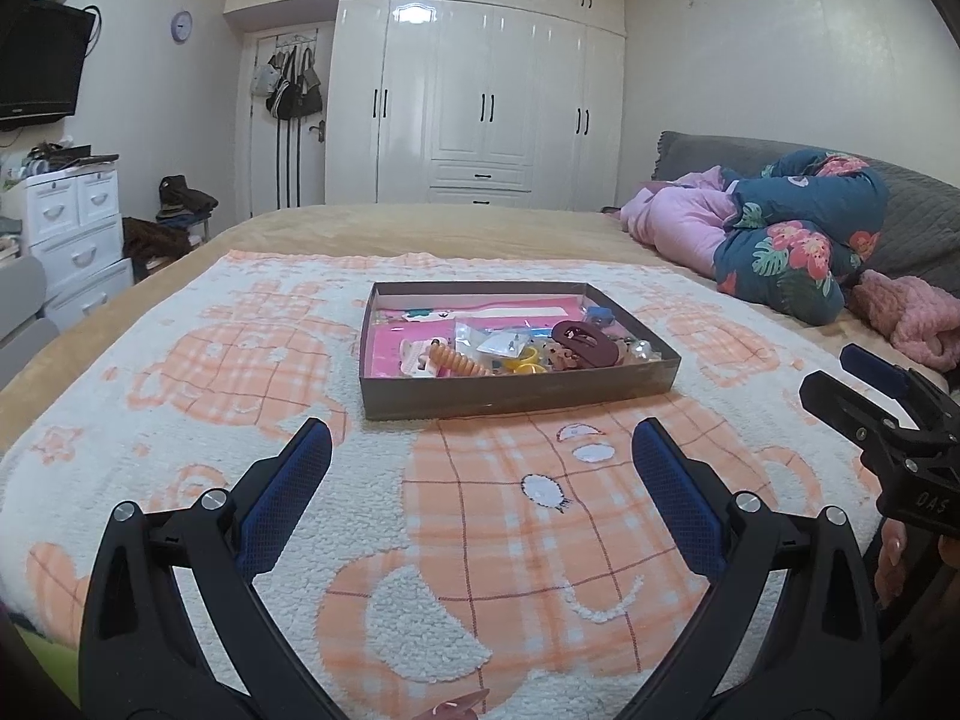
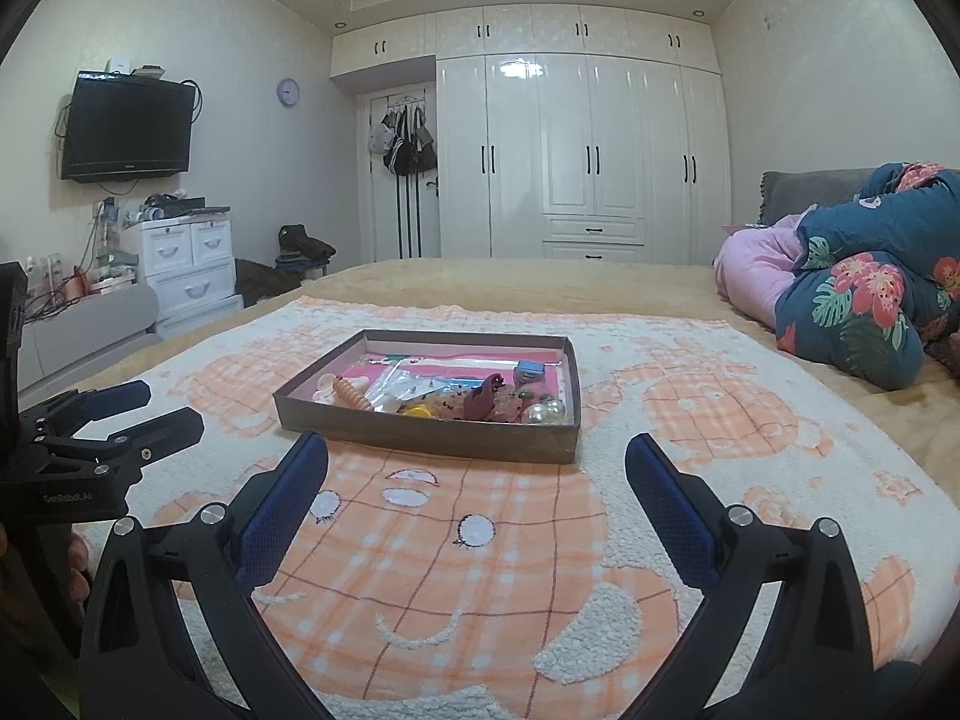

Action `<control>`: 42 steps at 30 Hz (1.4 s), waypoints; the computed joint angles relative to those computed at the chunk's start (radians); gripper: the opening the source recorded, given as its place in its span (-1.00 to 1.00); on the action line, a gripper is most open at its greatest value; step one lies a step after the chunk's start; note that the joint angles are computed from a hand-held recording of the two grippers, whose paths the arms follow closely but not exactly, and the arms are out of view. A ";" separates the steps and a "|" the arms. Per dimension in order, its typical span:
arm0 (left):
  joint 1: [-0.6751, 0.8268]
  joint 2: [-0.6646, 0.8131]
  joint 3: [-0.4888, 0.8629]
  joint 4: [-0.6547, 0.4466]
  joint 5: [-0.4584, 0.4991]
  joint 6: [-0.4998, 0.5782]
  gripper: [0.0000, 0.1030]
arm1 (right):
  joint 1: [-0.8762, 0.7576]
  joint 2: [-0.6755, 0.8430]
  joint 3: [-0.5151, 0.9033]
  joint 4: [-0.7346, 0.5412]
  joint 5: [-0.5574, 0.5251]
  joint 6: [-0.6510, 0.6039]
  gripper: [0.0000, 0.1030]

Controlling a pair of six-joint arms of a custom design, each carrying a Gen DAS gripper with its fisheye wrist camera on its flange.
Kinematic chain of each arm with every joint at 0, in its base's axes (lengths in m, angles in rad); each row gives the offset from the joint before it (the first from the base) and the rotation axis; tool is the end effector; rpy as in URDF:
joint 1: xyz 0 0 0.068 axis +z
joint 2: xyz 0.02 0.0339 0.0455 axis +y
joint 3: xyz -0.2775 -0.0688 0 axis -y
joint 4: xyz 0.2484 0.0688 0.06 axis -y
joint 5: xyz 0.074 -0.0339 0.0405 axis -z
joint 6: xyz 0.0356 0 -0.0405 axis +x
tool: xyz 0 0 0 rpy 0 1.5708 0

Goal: Organize jewelry

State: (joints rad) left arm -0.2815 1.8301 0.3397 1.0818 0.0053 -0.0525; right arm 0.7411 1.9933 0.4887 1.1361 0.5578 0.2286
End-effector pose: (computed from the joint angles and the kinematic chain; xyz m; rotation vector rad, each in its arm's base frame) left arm 0.2607 -0.0756 0.0954 0.2303 1.9727 -0.2220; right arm 0.2394 0.1936 0.0852 -0.1173 1.8796 0.1225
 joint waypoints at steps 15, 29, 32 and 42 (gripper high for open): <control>-0.010 0.002 -0.002 0.001 -0.013 0.004 0.78 | -0.002 -0.001 0.005 -0.023 0.006 0.016 0.88; -0.007 0.012 -0.004 0.014 -0.019 0.007 0.78 | -0.006 -0.003 0.006 -0.030 0.003 0.017 0.88; -0.005 0.014 -0.004 0.015 -0.020 0.008 0.78 | -0.006 -0.003 0.003 -0.028 0.000 0.018 0.88; -0.004 0.015 -0.005 0.016 -0.018 0.009 0.78 | -0.004 -0.002 0.006 -0.032 0.003 0.019 0.88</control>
State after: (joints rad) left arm -0.2853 1.8449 0.3350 1.0977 -0.0129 -0.0431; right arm 0.7371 1.9911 0.4947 1.1041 0.5605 0.2478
